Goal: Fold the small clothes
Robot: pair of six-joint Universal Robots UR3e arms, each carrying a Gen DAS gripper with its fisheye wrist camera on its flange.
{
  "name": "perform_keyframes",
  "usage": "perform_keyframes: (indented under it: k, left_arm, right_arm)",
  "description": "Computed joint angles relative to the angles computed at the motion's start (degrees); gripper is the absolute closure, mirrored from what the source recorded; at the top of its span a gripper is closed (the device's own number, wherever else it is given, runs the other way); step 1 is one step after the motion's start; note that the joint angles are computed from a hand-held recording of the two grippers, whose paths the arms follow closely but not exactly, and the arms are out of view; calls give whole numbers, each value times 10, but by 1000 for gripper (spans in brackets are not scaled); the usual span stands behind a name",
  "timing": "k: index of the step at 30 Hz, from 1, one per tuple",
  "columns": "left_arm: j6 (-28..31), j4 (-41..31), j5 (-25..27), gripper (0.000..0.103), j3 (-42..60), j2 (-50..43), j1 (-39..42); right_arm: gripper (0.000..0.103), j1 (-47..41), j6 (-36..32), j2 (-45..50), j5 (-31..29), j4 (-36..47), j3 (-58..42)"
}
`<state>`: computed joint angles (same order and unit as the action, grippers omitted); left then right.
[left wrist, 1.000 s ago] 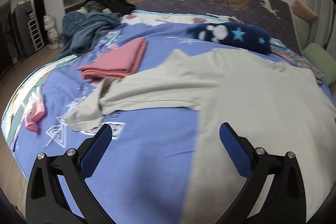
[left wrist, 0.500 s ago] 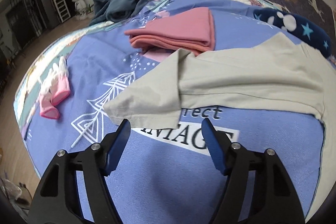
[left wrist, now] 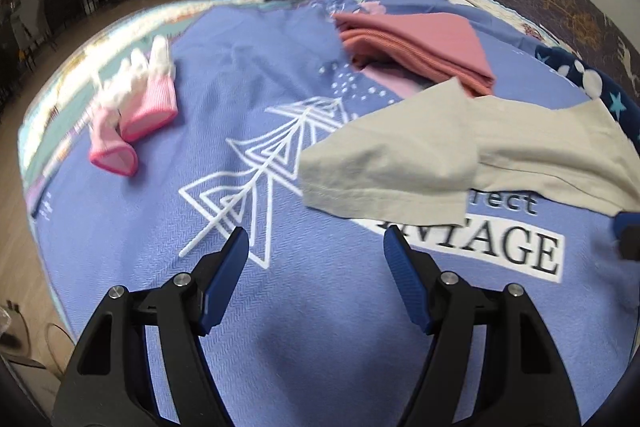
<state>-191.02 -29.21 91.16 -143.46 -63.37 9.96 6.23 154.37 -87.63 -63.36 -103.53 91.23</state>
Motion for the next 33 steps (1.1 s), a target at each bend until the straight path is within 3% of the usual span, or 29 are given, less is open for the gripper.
perform_keyframes:
  k: [4,5,8,12,13,14,15,16,17,19,23,27,30,33]
  left_arm:
    - [92,-14,-161,32,-51,35,160]
    - [101,-12,-180,32,-55,32,177]
    - [119,35,-216,32,-61,-9,207]
    - [121,127,-222,33,-46,-104,198]
    - [127,135,-233,46,-40,-122,197]
    - [135,129,-249,68,-33,-134,198]
    - [147,107,-275,89,-26,-141,204]
    - [145,90,-281,97,-17,-145,201]
    - [139,82,-278,100,-11,-146,197]
    - [143,45,-296,100,-11,-108,204]
    - [175,-106,-371,101,10,46,230]
    - [141,-152,-361,101,104,92,136]
    - [97,-117,-338,100,172,57,33]
    - [34,-46,-283,100,263,-35,-123]
  right_arm:
    - [72,55,72,123,-11,-6,-80]
    - [71,65,92,156,-12,-4,-107]
    - [64,78,133,211,-6,-16,-148]
    - [54,99,156,266,-22,-50,-192]
    - [52,104,156,277,-24,-47,-206]
    - [52,109,157,284,-27,-52,-209]
    - [59,115,158,293,-29,-52,-217]
    - [85,119,152,302,-28,-37,-232]
    - [101,120,141,310,-23,-11,-247]
    - [101,112,137,287,-8,-11,-231]
    - [101,70,107,229,35,29,-236]
    - [101,-10,33,162,85,151,-289]
    - [101,-86,-43,120,115,276,-344]
    - [101,-176,-137,66,121,387,-375]
